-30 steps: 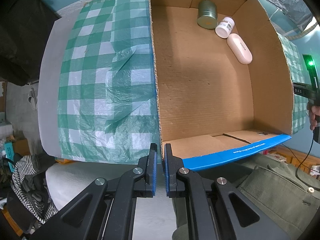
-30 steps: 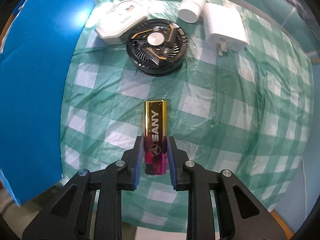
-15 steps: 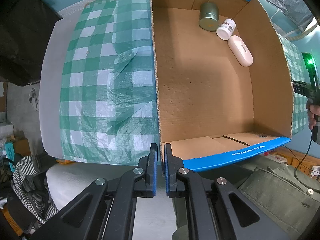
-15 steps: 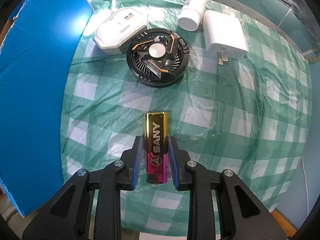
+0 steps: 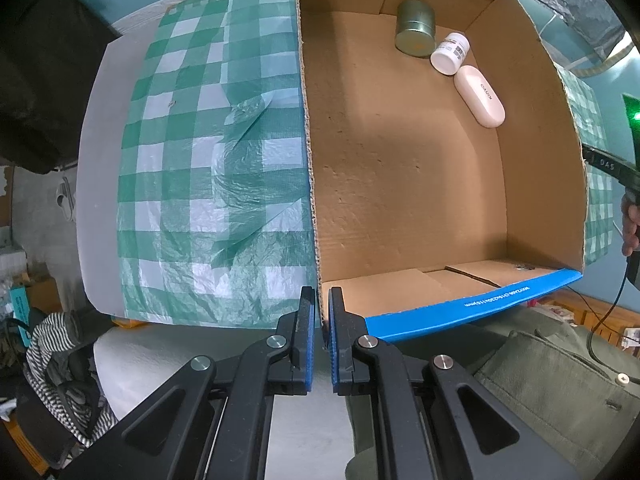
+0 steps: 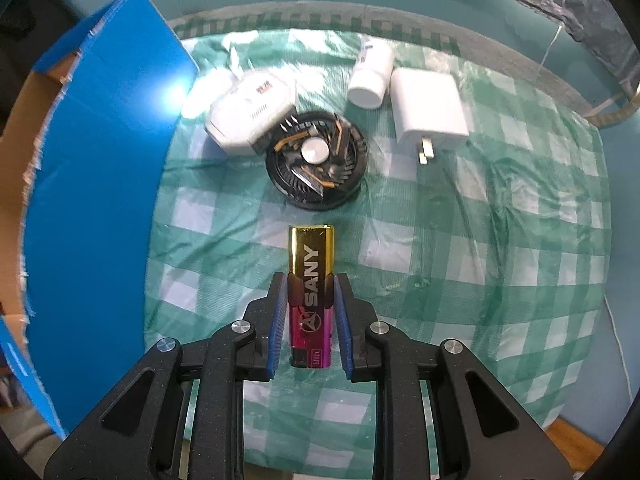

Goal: Organize rigid objects
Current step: 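Lift the SANY USB stick with the right gripper and carry it over the box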

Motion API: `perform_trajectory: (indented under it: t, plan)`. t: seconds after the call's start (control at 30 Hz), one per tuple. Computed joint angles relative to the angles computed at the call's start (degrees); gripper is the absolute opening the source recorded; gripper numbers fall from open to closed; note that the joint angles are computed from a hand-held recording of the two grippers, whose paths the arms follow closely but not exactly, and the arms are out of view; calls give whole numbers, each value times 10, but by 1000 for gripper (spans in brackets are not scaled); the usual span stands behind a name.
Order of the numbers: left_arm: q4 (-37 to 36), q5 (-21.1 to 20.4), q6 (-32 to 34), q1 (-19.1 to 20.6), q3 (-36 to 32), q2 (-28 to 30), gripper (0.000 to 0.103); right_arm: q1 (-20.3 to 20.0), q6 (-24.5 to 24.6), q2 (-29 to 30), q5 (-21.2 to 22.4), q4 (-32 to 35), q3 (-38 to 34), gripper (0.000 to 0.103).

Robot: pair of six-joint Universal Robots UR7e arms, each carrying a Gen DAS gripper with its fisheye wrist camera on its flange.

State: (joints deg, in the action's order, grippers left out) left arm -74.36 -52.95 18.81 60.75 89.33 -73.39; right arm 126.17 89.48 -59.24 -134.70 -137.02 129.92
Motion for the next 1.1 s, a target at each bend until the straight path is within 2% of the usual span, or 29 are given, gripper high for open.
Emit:
perform_trajectory:
  t: [0.43,0.7,0.9,1.1]
  plan:
    - [3,-1,0,0,-1,0,6,52,33,-11,-67,114,-81,22]
    - [4,-1,-1,0,0,1,6,55,-5,-12,-112,141,-123,22]
    - [5,-2,-3,0,-2,2,6,49,-48,-6,-131,121,-141,22]
    - [6,-2,-7,0,-3,2,6,39,-112,7,-141,86,-162,22]
